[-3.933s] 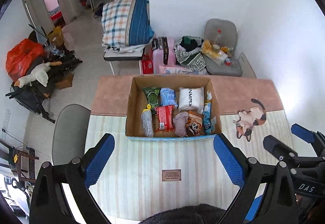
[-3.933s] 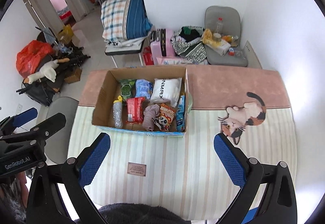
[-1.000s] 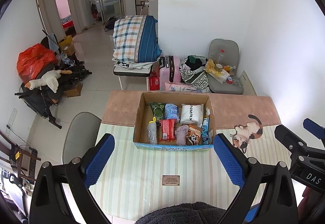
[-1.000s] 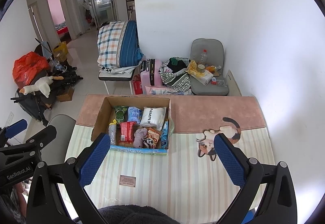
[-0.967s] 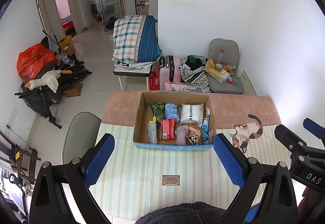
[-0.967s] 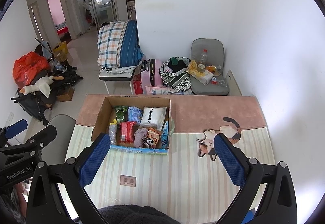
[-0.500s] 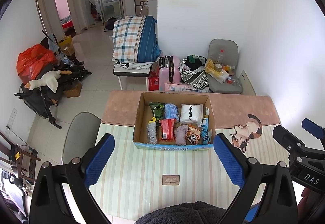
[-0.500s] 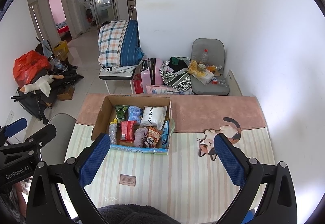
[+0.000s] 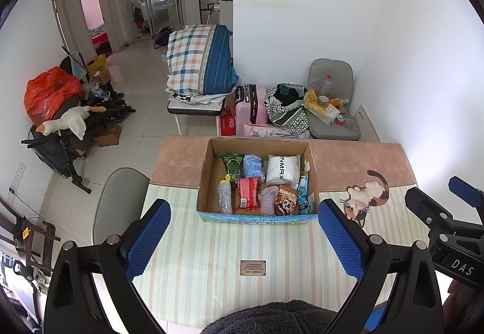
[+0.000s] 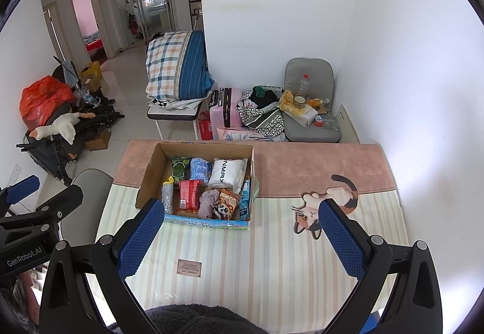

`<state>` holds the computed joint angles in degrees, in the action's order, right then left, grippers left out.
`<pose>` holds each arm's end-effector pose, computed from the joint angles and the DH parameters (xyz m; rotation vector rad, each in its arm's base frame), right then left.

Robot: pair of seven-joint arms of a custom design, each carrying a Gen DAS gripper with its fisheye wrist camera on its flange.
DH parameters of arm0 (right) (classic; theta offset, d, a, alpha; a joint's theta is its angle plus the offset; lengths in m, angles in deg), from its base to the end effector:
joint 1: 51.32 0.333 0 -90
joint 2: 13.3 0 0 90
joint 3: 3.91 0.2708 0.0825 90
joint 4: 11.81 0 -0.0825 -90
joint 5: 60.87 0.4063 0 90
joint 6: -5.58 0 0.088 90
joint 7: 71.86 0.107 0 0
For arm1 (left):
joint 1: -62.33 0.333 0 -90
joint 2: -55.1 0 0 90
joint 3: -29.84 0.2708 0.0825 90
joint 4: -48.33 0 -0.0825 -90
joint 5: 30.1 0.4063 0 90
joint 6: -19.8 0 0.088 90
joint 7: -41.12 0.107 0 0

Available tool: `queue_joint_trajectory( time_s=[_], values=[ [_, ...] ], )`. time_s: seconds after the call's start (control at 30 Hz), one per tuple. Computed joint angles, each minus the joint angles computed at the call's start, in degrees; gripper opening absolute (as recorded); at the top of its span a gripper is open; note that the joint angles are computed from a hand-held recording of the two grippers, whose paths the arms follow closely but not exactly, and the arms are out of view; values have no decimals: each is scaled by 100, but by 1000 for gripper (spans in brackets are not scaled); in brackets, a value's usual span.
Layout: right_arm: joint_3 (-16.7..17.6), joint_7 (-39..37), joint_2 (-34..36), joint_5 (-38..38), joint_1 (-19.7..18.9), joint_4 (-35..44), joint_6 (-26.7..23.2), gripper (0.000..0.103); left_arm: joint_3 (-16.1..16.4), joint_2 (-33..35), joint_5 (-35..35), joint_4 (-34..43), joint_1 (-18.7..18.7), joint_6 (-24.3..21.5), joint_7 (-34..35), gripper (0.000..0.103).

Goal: Organize soft objects

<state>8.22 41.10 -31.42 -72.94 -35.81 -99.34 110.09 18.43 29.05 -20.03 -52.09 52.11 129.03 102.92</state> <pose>0.4227 0.2309 0.7978 -1.9094 1.7607 -0.6299 0.4229 -0.1844 0.7609 -1.9384 1.7521 -0.6342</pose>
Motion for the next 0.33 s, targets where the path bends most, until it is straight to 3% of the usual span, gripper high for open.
queue_joint_trajectory(
  time_s=[0.33],
  values=[
    [5, 8, -56, 0, -3, -54, 9, 103, -14, -65, 48, -40, -9, 23, -20, 100]
  ],
)
